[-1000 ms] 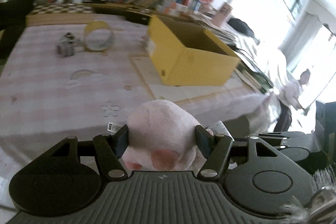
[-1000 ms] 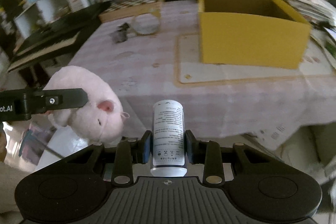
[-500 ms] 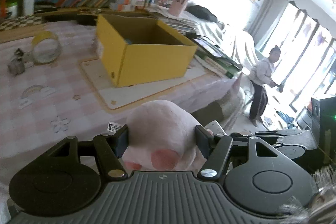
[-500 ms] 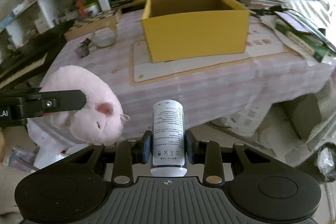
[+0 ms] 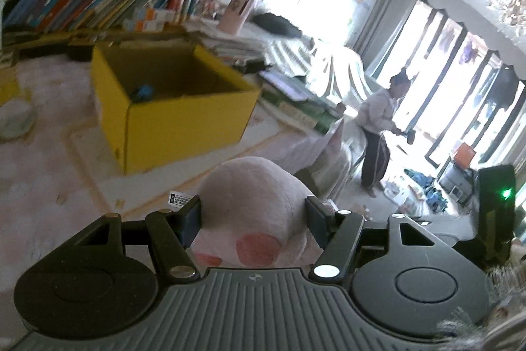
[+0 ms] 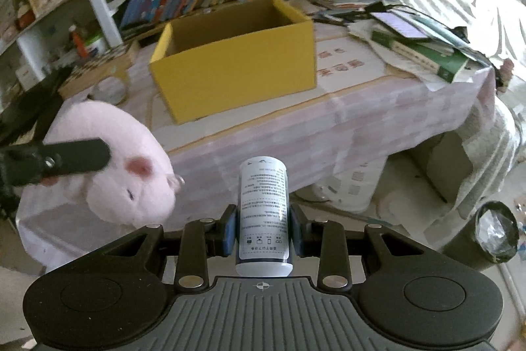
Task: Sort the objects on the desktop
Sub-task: 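Lift the pink pig and white spray bottle toward the yellow box with both tools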
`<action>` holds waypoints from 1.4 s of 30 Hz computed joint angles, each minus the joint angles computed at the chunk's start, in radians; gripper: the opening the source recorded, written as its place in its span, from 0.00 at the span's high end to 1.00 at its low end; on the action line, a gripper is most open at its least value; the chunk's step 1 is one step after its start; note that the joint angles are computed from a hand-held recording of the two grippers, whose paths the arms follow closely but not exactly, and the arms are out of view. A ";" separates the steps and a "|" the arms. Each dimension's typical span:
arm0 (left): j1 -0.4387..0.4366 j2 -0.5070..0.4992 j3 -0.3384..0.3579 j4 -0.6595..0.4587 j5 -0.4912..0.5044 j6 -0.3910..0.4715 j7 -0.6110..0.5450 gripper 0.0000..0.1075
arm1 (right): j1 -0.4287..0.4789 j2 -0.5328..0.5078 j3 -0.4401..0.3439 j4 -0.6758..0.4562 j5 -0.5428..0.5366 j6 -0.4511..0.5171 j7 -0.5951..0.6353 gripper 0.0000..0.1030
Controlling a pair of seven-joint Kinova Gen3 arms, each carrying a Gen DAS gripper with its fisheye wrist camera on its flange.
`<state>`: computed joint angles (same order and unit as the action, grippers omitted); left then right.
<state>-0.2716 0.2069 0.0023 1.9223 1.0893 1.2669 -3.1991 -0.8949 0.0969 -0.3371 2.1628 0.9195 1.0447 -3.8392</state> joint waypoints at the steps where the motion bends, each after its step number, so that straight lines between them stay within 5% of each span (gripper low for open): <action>1: 0.009 0.004 0.003 -0.012 0.015 0.004 0.000 0.42 | 0.003 -0.009 0.003 0.006 0.001 0.002 -0.001 0.68; 5: 0.109 0.016 -0.062 -0.052 0.086 0.013 0.010 0.42 | 0.047 -0.051 0.014 0.023 0.005 -0.003 0.045 0.68; 12: 0.177 0.047 -0.020 -0.119 0.187 -0.090 0.022 0.42 | 0.224 -0.123 0.004 0.043 0.076 -0.076 0.208 0.68; 17: 0.201 0.065 0.075 -0.159 0.261 -0.270 0.044 0.42 | 0.423 -0.135 0.022 0.042 0.208 -0.244 0.358 0.68; 21: 0.203 0.073 0.168 -0.185 0.289 -0.431 0.019 0.42 | 0.445 -0.115 0.174 0.022 0.343 -0.407 0.407 0.68; 25: 0.369 0.096 0.065 -0.222 0.303 -0.594 0.001 0.42 | 0.536 -0.065 0.219 -0.025 0.466 -0.567 0.443 0.68; 28: 0.459 0.124 0.024 -0.252 0.232 -0.716 0.090 0.43 | 0.602 -0.005 0.234 -0.088 0.449 -0.681 0.559 0.68; 33: 0.515 0.185 0.054 -0.305 0.038 -0.873 0.280 0.49 | 0.831 0.118 0.045 -0.188 0.397 -0.749 0.763 0.68; 39: 0.723 0.274 -0.161 -0.407 -0.164 -0.871 0.524 0.51 | 1.078 0.278 -0.233 -0.297 0.339 -0.672 1.007 0.68; 42: 0.768 0.303 -0.196 -0.437 -0.282 -0.870 0.635 0.51 | 1.179 0.356 -0.372 -0.346 0.316 -0.601 1.129 0.68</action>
<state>0.4964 0.5103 -0.1935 1.4850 0.8073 0.3968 -2.5637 0.2837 0.4528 -0.7090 1.8168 1.2355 0.4438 -2.7105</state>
